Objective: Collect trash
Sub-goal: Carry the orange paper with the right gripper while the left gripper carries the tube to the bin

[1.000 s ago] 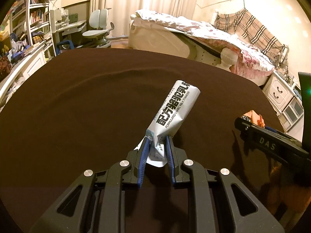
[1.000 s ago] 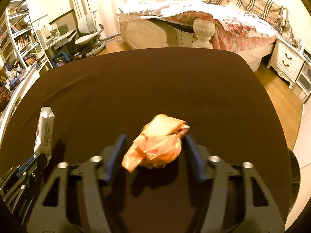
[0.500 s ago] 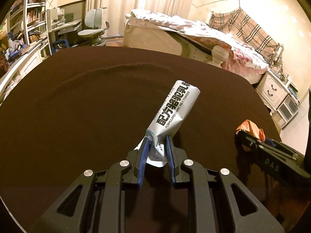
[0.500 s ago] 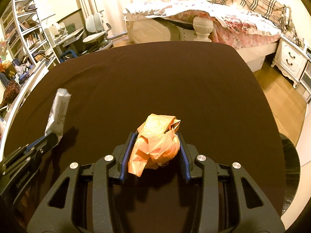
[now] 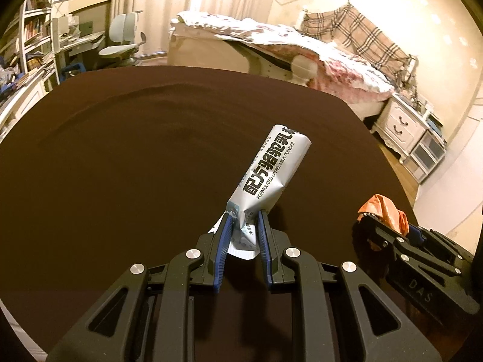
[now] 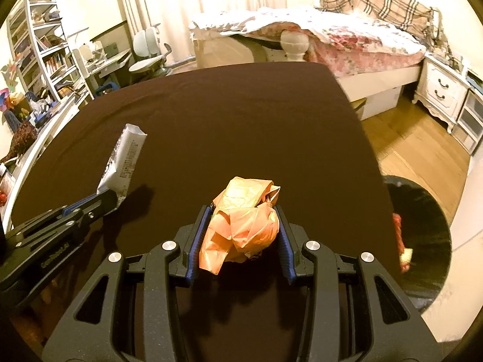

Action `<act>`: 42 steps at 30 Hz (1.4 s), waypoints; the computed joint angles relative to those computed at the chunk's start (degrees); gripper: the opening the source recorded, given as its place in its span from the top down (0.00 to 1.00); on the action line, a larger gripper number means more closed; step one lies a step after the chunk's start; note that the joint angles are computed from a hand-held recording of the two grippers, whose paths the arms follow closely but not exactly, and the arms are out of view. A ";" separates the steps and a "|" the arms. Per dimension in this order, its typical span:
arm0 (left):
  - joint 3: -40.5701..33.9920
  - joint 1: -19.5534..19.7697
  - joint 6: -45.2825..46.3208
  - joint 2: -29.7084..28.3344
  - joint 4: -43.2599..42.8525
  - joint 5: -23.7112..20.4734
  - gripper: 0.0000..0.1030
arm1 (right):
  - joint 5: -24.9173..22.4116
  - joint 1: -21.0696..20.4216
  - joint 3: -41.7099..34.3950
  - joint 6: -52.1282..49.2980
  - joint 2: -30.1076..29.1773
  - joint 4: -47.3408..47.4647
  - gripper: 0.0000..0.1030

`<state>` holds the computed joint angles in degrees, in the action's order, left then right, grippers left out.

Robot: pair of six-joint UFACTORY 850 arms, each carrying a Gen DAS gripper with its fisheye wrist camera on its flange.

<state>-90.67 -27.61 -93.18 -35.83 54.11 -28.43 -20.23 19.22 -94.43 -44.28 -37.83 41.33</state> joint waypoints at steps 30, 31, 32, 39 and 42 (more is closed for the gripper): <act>-17.83 -6.42 18.04 -10.83 -6.01 -0.40 0.80 | 9.86 -9.38 8.23 -1.04 6.07 6.17 0.61; -19.04 -6.56 19.12 -11.56 -6.43 -0.41 0.80 | 10.10 -9.68 8.03 0.24 5.87 5.23 0.61; -20.43 -6.74 20.32 -12.41 -6.95 -0.61 0.80 | 10.32 -9.90 7.86 1.70 5.68 4.00 0.61; -31.39 -7.09 30.41 -19.00 -14.35 -2.26 0.80 | 12.10 -10.56 6.12 15.18 4.04 -8.53 0.61; -37.68 -7.30 34.72 -22.70 -17.53 -4.01 0.80 | 12.31 -10.84 5.15 21.28 3.11 -14.21 0.61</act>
<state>-128.35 -34.91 -58.47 -58.53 36.58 -32.43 -7.92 8.38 -89.27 -23.00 -34.71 27.13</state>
